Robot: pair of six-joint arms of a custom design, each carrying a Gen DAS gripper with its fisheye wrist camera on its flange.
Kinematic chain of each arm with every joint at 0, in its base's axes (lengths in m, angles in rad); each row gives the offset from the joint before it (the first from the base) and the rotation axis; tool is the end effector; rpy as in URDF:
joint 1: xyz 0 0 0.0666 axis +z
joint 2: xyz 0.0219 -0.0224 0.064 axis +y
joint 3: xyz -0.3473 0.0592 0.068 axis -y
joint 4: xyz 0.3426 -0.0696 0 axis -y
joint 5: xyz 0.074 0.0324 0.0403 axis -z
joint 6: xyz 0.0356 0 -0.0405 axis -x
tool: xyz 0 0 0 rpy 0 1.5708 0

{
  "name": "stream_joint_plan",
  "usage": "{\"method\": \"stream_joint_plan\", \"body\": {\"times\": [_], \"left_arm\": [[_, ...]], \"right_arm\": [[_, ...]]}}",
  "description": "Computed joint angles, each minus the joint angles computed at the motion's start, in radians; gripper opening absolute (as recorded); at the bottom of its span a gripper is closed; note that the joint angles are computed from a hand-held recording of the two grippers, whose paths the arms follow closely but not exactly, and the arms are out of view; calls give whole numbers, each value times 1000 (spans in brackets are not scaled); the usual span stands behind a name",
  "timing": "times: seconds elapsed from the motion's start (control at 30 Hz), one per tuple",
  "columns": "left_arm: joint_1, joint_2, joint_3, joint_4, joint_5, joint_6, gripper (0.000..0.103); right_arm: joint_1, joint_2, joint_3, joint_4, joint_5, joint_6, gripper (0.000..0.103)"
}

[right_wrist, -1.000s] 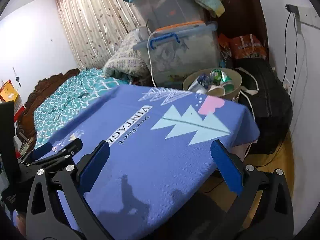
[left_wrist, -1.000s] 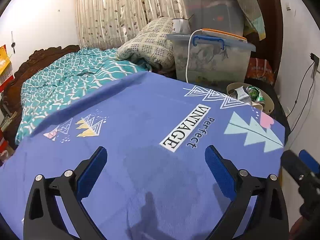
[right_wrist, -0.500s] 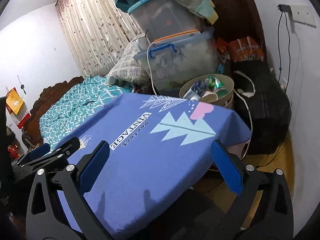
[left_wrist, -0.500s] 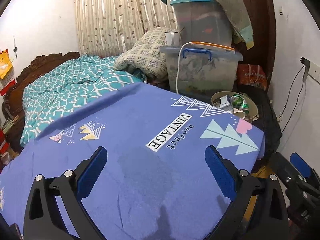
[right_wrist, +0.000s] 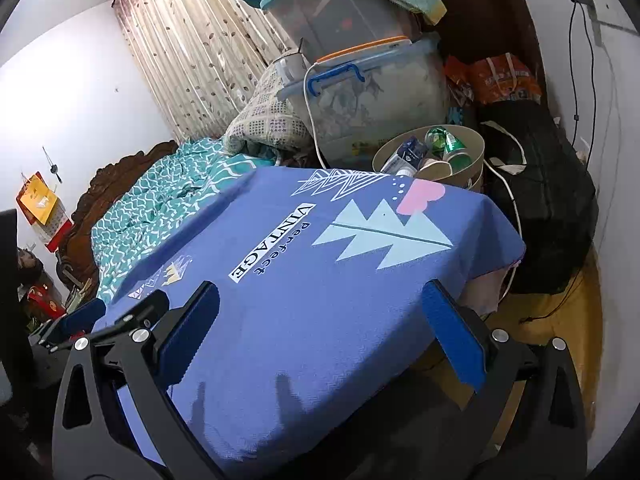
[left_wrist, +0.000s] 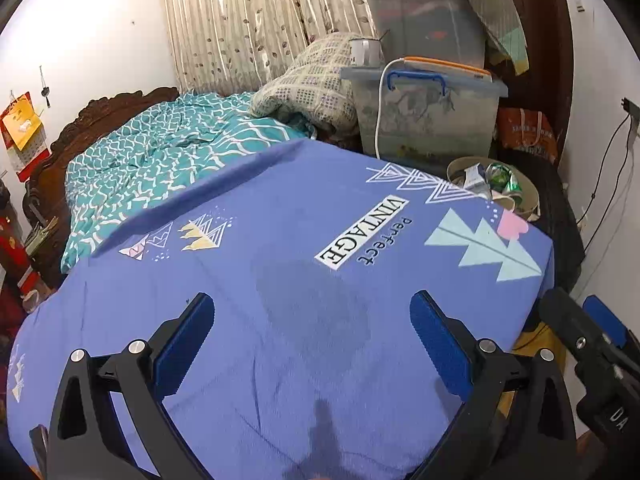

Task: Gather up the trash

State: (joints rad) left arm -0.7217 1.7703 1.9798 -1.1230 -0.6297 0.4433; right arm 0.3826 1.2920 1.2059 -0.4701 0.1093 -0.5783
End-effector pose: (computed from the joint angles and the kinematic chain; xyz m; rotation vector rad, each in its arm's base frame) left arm 0.4303 -0.3513 0.4473 0.0650 2.2713 0.1906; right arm 0.3966 0.1550 0.3958 0.2758 2.1391 0.4492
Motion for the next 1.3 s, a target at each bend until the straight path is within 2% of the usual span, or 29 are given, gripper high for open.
{"method": "stream_joint_plan", "body": {"times": [0.47,0.8,1.03,1.3], "left_arm": [[0,4,-9,-59,-1,33,94],[-6,16,-2,-68,3,34,94],[-13,-17,-43,-5,-7,16,94],[-26,-72,-109,89,-50,-21,94]], "right_arm": [[-2,28,15,-1,-38,-15,100],[-7,22,3,9,-41,-25,100],[5,-25,-19,46,25,-7,100],[15,-34,-22,50,40,-4,100]]}}
